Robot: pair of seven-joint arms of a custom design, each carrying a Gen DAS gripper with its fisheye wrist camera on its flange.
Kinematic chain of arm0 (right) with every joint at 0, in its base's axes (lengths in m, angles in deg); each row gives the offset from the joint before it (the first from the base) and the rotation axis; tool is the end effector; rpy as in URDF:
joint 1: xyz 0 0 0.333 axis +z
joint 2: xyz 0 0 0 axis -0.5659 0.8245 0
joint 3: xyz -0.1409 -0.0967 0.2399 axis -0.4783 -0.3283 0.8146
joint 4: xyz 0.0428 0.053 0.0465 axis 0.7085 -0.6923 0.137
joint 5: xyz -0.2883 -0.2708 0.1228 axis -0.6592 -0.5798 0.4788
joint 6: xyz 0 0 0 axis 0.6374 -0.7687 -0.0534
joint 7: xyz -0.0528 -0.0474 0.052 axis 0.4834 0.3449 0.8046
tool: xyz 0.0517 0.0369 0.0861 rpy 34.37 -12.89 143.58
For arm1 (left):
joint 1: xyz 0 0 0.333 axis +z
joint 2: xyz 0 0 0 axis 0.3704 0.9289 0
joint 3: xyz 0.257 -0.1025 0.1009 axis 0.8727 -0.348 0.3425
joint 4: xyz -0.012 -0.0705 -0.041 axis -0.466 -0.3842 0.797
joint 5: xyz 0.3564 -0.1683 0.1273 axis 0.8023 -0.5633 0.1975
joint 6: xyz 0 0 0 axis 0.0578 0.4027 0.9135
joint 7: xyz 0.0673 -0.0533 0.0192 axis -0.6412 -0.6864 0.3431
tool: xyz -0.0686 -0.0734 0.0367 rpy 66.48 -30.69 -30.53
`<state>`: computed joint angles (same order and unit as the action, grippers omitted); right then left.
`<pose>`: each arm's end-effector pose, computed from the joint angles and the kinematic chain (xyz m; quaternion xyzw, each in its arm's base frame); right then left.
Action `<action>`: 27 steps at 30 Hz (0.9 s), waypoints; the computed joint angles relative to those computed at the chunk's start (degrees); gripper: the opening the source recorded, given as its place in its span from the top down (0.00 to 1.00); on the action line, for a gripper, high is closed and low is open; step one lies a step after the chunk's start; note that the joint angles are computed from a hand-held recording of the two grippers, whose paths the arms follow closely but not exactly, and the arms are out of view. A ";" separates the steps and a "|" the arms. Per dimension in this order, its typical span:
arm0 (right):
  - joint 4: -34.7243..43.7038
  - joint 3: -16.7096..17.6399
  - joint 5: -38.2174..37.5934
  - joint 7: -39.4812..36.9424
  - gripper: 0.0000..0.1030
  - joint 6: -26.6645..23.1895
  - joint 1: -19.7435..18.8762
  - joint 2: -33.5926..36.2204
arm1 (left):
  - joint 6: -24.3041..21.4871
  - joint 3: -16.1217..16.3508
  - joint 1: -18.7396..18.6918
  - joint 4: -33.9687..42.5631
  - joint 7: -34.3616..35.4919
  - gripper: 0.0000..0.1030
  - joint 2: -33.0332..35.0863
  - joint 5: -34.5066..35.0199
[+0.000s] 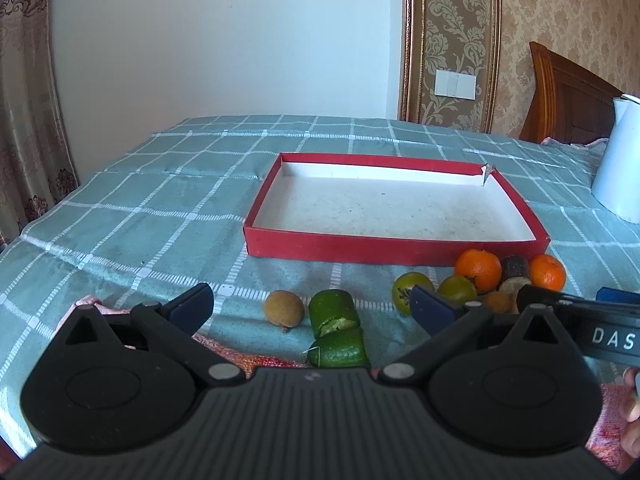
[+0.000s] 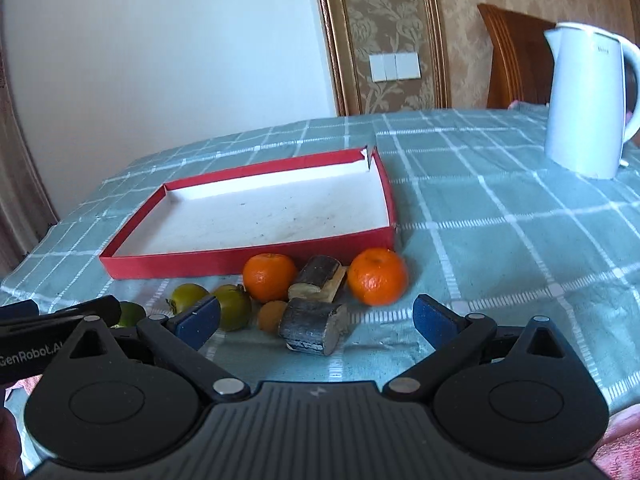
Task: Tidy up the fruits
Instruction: 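Move the right gripper toward the tangerine beside the bark log pieces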
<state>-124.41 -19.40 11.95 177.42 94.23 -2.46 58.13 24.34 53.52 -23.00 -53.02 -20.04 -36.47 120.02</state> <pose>0.6395 0.3275 0.4509 -0.6959 0.5433 -0.2121 0.4190 0.5516 -0.5221 0.4726 -0.7265 0.4830 -0.2646 0.4109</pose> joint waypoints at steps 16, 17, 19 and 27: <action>-0.02 9.88 8.46 -11.51 0.00 -1.54 -7.92 0.04 | -0.35 0.24 -0.26 1.32 1.46 0.00 0.87 -0.57; -0.06 10.20 9.14 -12.24 0.00 -1.49 -8.15 -0.02 | -0.40 0.29 -0.30 1.38 1.50 0.00 0.93 -0.58; -0.05 11.01 10.44 -14.07 0.00 -1.43 -8.76 -0.10 | -0.44 0.39 -0.42 1.54 1.61 0.00 1.01 -0.43; -1.04 8.05 9.59 -13.99 0.00 1.21 -6.04 -0.49 | -0.01 0.40 -0.41 1.25 2.10 0.00 0.84 -0.36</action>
<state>-125.45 -11.35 21.53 163.42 95.43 -8.50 57.63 24.32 53.93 -23.42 -51.76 -17.94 -35.64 119.66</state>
